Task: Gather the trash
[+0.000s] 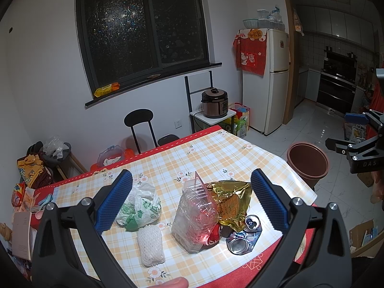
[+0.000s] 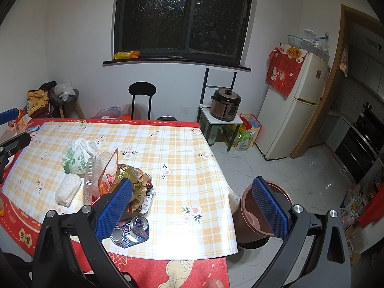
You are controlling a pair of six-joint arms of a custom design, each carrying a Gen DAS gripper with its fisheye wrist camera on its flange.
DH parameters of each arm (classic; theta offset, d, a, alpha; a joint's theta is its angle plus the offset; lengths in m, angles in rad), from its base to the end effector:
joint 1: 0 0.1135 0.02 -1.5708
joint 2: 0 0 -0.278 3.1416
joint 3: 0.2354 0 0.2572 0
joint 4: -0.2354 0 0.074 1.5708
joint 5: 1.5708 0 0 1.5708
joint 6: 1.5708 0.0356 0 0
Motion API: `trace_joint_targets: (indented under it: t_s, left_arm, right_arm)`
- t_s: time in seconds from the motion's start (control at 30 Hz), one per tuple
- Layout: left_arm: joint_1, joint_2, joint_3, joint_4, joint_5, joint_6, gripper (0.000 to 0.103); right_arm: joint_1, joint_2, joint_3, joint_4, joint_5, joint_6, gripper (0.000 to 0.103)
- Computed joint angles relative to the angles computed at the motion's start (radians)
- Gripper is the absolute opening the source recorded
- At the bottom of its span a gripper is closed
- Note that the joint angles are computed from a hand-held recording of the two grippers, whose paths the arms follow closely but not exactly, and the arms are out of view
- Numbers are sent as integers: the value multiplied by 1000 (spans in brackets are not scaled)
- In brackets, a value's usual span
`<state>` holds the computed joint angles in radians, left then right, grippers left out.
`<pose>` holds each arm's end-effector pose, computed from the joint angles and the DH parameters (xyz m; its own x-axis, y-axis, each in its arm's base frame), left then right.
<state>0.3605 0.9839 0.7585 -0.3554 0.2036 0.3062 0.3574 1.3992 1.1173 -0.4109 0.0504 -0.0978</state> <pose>0.2030 0.0688 0.2878 -0.5460 0.1097 -0.8306 -0.0238 0.9890 0.1462 0.2946 0.1081 0.3055 -0.5649 -0.3150 -0.7626 -0.3700 0.9228 -0.1072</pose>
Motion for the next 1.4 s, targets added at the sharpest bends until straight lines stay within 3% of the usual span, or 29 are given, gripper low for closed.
trace_joint_targets:
  t_s: [0.37, 0.53, 0.67, 0.87, 1.1, 1.17, 1.4]
  left_arm:
    - [11, 4, 0, 2, 13, 4, 97]
    - [-3, 4, 5, -5, -6, -5, 97]
    - [-35, -1, 8, -13, -45, -26, 97]
    - [-100, -5, 3, -12, -124, -72, 97]
    - [-151, -24, -8, -19, -190, -169, 97]
    - [-138, -28, -20, -14, -190, -209, 97]
    - [-75, -72, -125, 4, -237, -346, 97]
  right_arm:
    - [18, 7, -13, 19, 10, 12, 98]
    - [-83, 1, 20, -23, -77, -51, 98]
    - [-20, 28, -24, 48, -36, -13, 98]
    - [-45, 31, -17, 44, -81, -33, 98]
    - [-135, 92, -6, 76, -257, -45, 98]
    - [-169, 117, -19, 103, -346, -44, 98]
    - [-200, 200, -49, 162, -486, -102, 98]
